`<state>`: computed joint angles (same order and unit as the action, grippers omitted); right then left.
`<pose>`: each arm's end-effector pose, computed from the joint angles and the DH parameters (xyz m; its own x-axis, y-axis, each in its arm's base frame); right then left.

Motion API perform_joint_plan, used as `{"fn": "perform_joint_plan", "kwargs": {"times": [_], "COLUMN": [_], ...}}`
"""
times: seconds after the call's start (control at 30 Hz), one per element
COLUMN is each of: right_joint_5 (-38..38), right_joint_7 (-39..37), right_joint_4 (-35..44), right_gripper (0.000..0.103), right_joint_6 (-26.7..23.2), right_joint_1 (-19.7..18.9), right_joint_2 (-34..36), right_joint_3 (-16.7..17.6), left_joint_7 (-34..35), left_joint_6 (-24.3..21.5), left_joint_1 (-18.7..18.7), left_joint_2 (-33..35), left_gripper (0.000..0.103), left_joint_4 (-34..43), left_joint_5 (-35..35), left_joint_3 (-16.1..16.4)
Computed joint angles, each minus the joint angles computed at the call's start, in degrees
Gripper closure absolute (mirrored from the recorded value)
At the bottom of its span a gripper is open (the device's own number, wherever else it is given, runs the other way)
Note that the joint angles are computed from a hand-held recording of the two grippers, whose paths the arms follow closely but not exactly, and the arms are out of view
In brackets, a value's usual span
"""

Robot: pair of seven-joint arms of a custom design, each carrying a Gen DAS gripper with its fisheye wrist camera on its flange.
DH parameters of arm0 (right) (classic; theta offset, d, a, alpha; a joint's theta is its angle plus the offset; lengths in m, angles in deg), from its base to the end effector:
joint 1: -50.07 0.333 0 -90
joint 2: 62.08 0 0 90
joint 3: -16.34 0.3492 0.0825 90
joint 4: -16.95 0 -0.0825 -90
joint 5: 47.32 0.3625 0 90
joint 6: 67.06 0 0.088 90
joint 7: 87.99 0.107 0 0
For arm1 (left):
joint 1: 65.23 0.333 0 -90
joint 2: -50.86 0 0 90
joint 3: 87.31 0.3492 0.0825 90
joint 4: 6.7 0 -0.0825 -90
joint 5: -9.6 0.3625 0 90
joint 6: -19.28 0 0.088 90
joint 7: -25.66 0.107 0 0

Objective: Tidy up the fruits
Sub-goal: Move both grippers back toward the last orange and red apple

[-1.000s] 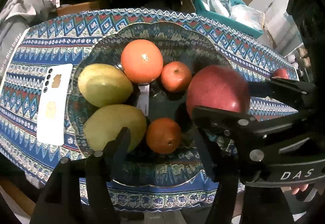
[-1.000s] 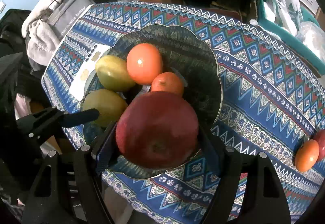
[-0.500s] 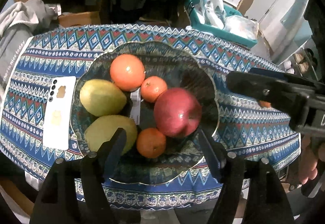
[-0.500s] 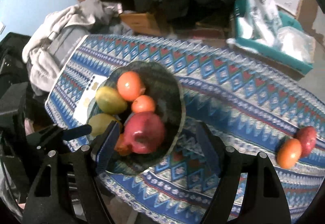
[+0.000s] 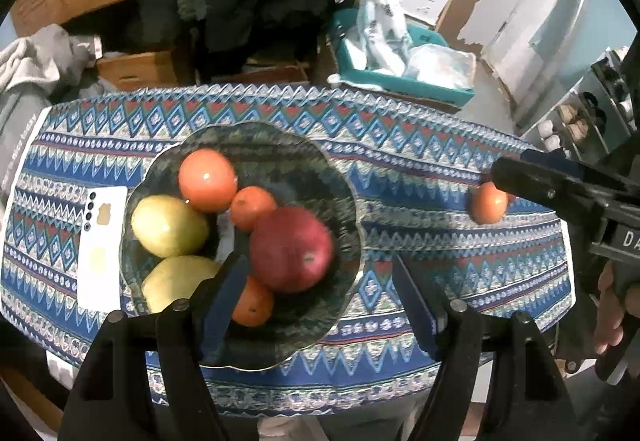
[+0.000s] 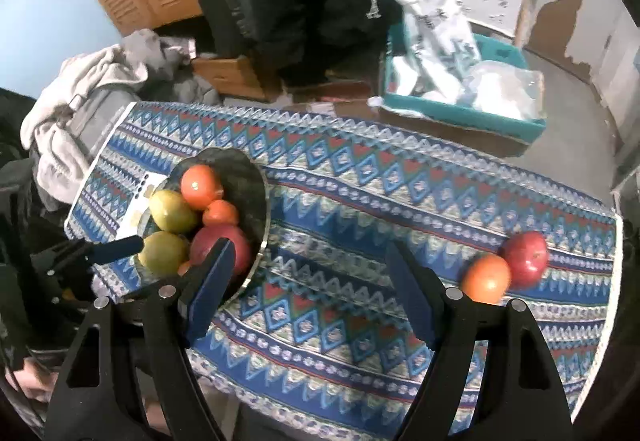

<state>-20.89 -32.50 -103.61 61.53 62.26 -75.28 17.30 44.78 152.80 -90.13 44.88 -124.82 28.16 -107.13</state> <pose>0.4769 0.1254 0.5973 0.6004 -0.7799 -0.1768 -0.7420 -0.4610 -0.4867 0.3791 -0.3778 0.5587 0.2215 -0.9559 0.1930 -0.8651 -0.2840 -0.4134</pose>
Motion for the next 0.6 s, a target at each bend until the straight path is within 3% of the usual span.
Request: {"fn": "perform_joint_plan", "kwargs": {"times": [0.23, 0.6], "right_joint_5": [-1.2, -0.9], "right_joint_7": [-1.2, -3.1], "right_joint_4": [-1.5, -2.0], "right_gripper": [0.021, 0.021], "right_joint_6": [1.9, 1.0], "right_joint_1": [-1.8, -4.4], "right_joint_2": [-2.2, -3.7], "right_joint_3": [-1.4, -3.6], "left_joint_7": [-0.9, 0.3], "left_joint_6": [-2.8, -9.7], "left_joint_1": [-1.0, -4.6], "left_joint_2": [2.6, 8.4], "left_gripper": [0.022, 0.019], "left_joint_4": [4.8, 14.7], "left_joint_5": [3.5, 8.7], "left_joint_3": [-0.9, -1.2]}}
